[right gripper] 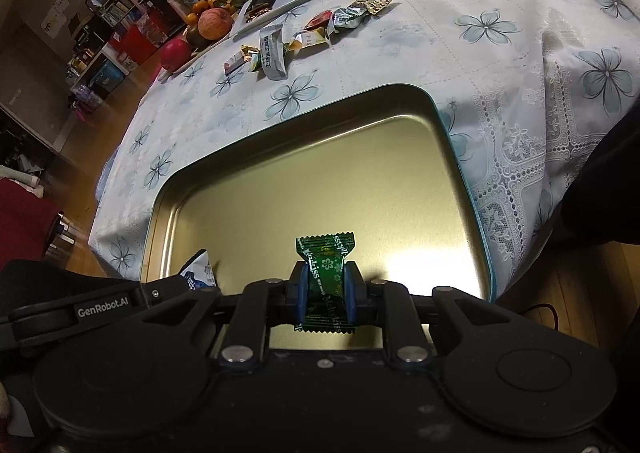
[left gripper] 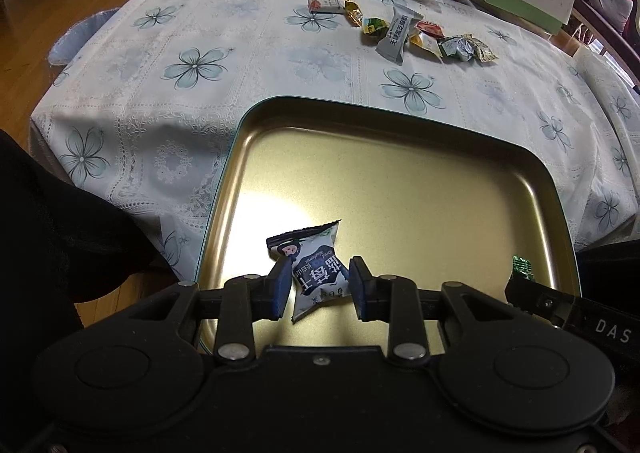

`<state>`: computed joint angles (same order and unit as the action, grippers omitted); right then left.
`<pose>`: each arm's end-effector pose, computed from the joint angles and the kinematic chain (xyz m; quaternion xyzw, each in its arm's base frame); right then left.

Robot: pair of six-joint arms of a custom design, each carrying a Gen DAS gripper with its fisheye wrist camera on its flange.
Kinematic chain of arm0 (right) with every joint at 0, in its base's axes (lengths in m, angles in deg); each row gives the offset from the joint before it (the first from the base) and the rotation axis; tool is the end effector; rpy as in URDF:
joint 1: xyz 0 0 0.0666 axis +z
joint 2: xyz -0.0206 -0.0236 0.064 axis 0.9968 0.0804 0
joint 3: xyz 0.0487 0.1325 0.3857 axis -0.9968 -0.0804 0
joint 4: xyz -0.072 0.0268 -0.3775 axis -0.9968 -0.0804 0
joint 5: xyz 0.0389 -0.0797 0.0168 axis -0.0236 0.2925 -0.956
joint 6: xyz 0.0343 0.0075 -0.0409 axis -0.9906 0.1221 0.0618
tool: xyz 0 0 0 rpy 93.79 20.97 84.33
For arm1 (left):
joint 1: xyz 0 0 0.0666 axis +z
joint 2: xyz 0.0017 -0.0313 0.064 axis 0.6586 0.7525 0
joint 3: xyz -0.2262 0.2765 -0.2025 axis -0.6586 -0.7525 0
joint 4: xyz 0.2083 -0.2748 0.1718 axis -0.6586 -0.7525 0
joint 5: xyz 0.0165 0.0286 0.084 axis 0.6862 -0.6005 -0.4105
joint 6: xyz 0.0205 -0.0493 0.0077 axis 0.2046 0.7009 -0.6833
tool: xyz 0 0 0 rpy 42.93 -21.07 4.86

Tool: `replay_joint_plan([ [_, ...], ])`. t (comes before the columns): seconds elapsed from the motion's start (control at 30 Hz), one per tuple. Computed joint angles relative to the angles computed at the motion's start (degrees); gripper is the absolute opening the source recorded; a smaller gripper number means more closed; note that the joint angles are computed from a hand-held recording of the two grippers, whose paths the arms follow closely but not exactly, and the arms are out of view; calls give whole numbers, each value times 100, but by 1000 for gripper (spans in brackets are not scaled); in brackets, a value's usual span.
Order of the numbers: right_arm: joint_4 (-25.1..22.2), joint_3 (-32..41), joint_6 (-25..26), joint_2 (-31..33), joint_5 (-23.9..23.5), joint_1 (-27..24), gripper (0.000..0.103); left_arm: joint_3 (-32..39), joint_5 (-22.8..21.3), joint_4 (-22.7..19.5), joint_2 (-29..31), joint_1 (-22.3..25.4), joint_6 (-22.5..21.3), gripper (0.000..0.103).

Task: Organize snacks
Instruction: 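Carry both candies over the gold tray and open both grippers to drop them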

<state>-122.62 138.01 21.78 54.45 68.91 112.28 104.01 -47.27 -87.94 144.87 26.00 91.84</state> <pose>0.6161 0.3181 0.2937 0.0074 0.9539 0.2048 0.2190 0.5902 -0.1571 0.3103 -0.1211 0.9637 -0.0402 0.2346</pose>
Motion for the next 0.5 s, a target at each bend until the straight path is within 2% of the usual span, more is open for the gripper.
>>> replay_joint_plan([
  [0.13,-117,97,-50,71,-31,-13,21,172,16,-309,141,-9,-12,40],
  [0.33,-147,78,-67,52,-121,-36,23,196,123,-386,157,3,-3,40],
  [0.43,-182,83,-84,50,-152,-41,28,232,147,-457,178,0,-21,40],
  [0.5,-247,106,-53,53,-184,-40,35,253,165,-494,188,-1,-27,40],
])
